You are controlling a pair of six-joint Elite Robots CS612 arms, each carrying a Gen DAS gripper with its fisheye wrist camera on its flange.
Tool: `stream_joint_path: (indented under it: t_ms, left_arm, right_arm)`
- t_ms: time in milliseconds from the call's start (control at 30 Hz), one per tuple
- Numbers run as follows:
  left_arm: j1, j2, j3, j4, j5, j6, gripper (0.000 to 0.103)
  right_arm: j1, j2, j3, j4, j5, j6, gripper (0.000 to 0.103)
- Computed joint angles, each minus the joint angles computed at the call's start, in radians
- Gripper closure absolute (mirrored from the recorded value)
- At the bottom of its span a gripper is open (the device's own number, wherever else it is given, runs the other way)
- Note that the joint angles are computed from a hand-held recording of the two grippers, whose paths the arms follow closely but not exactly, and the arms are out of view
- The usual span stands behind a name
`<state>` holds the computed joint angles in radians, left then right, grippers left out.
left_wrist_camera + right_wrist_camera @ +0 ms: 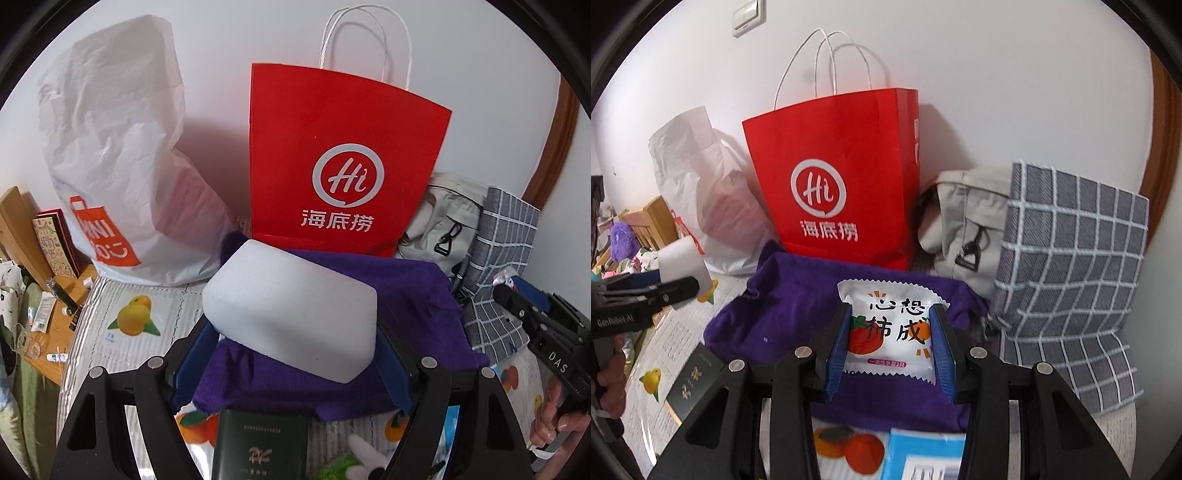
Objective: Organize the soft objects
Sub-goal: 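Carry the sponge with the left tool while the right tool carries the packet onto the purple towel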
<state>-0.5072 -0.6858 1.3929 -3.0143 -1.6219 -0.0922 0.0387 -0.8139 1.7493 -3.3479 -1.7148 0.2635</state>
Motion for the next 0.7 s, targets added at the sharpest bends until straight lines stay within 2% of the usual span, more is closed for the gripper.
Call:
stream_joint_path:
  t_ms: [267, 400, 700]
  left_arm:
    - [-0.006, 0.047, -0.082, 0.062, -0.005, 0.007, 0.023]
    - [-0.007, 0.072, -0.118, 0.095, -0.012, 0.010, 0.023]
    - [-0.008, 0.148, -0.232, 0.232, -0.025, 0.008, 0.023]
  right_arm:
    - [-0.015, 0.041, -0.063, 0.015, 0.027, -0.021, 0.061]
    - [-0.026, 0.064, -0.084, 0.043, 0.065, -0.020, 0.061]
    - [-0.052, 0.114, -0.144, 0.227, 0.156, -0.027, 0.061]
